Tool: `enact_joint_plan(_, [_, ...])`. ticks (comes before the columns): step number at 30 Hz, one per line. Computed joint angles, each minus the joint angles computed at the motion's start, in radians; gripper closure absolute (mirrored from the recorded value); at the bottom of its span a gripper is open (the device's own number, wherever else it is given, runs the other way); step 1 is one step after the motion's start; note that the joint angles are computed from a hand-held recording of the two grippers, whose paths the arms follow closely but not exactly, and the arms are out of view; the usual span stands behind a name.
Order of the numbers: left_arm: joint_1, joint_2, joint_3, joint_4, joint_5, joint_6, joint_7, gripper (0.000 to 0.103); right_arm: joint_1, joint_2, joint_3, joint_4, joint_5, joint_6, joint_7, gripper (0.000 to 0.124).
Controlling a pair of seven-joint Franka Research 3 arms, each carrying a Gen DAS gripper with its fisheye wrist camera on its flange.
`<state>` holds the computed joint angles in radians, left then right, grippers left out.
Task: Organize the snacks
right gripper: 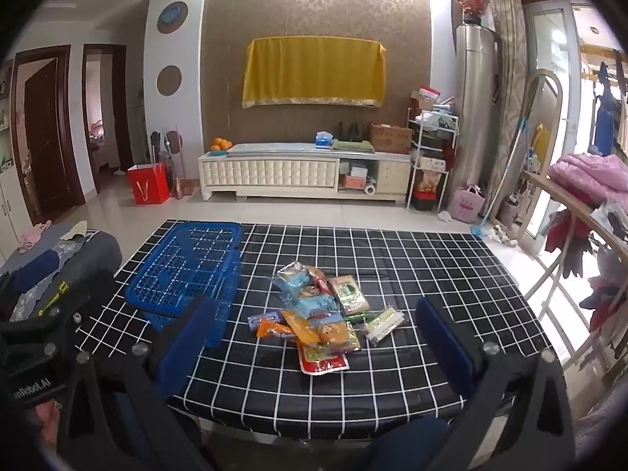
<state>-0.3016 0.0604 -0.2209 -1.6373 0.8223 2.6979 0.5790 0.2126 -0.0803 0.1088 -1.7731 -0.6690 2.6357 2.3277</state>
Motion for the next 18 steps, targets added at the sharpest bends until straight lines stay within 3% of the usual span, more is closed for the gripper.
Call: enact_joint_plan(18, [0.003,0.0,0.0,-0.013,-0.054,0.013,0.043,0.0,0.004,0.0,-0.001,-0.013,0.029,-0.01,-0.017,0.021])
